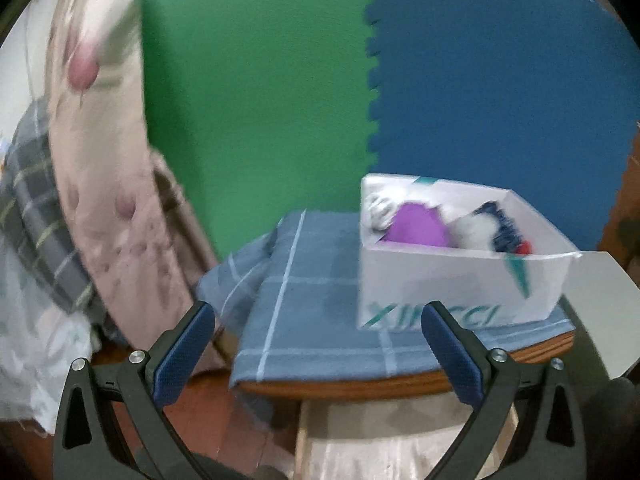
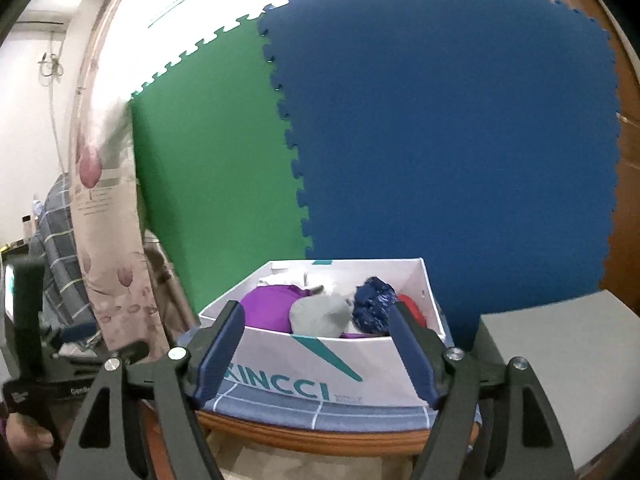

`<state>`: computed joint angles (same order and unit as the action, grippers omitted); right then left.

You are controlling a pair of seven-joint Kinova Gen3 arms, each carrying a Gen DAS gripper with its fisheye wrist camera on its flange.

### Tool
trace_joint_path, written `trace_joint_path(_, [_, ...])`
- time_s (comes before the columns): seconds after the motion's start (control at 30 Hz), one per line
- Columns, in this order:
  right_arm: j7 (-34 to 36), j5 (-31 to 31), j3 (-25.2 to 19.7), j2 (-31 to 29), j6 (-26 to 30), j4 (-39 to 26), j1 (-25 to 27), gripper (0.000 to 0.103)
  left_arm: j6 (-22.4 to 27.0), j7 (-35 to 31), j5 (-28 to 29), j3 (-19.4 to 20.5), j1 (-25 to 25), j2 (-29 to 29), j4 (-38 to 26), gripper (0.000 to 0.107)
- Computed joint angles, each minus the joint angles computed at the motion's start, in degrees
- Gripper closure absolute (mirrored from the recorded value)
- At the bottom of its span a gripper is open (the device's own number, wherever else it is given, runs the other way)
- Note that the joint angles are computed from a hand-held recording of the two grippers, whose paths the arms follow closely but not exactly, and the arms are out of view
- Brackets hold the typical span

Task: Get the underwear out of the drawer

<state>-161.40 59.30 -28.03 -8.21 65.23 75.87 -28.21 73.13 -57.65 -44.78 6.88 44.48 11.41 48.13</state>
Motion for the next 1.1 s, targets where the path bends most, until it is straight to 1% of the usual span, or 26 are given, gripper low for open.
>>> trace_joint_path(0.07, [-1.0,-0.5,-0.2,-0.4,1.3,0.0,0.1,0.025,-0.1,-0.8,-2.9,0.4,2.9,2.0,-3.0,0.005])
trace_joint_path(0.13, [-1.4,-1.1,-0.1,-1.1,1.1,0.6,0.5,0.025,-0.5,-1.8,-4.4,-0.1,5.5,3.1,-5.1,0.005])
trace_joint_path(0.23, [-1.3,-0.9,-1.3,-1.5,2.8,0.5,1.3,0.025,-1.8,-3.1,-4.4,-1.0,8.4,4.0,-7.0,0.005])
trace_joint_path(0.27, [-0.8,-1.5,-1.3,-1.6,3.1,0.3,1.5,0.025,-1.8,-3.0,-5.5,-1.5,10.1,4.3,-7.3,0.005])
trace_joint_path(0.33, [0.2,-2.8,-1.3,-1.5,3.9,-0.6,1.9,0.025,-0.7,-4.4,-5.8,-2.5,11.7,5.7,-9.9,0.005])
trace_joint_path(0.4, [-0.1,-4.5,-0.5,-2.4,2.9,0.0,2.4,0.024,1.7,-4.8,-6.6,-4.3,14.0,7.5,-13.0,0.005])
trace_joint_path(0.43, [-0.4,-4.6,-0.8,-2.5,2.7,0.2,3.0,0.024,2.4,-5.0,-5.8,-4.6,14.2,7.9,-14.2,0.005])
trace_joint_path(0.5, [-1.1,-4.6,-1.6,-2.8,3.1,0.3,4.0,0.024,3.2,-6.0,-1.9,-5.0,13.1,8.1,-16.1,0.005])
trace_joint_path(0.53, [-1.5,-4.4,-2.0,-2.9,3.2,0.4,4.5,0.024,3.5,-5.8,0.0,-4.7,12.2,7.9,-16.4,0.005])
trace_joint_path(0.57, [-2.0,-4.0,-2.3,-3.2,3.0,0.7,4.9,0.024,3.6,-5.6,0.9,-5.5,12.3,7.9,-16.5,0.005])
trace_joint_path(0.67, [-2.1,-3.2,-3.6,-3.0,3.4,0.5,5.7,0.024,5.1,-6.6,1.3,-6.9,12.9,9.2,-18.5,0.005])
trace_joint_path(0.73, [-1.8,-3.3,-3.9,-2.9,3.5,0.2,5.9,0.024,6.7,-7.9,2.8,-7.4,12.5,10.1,-20.5,0.005])
trace_joint_path(0.87, [-1.3,-3.8,-3.9,-2.5,3.7,-0.3,5.7,0.024,5.5,-6.9,5.0,-8.2,11.5,8.9,-18.3,0.005])
trace_joint_path(1.1, [0.2,-4.6,-3.0,-1.5,4.2,-1.4,4.4,0.024,7.0,-6.8,7.0,-7.9,9.3,9.0,-19.1,0.005])
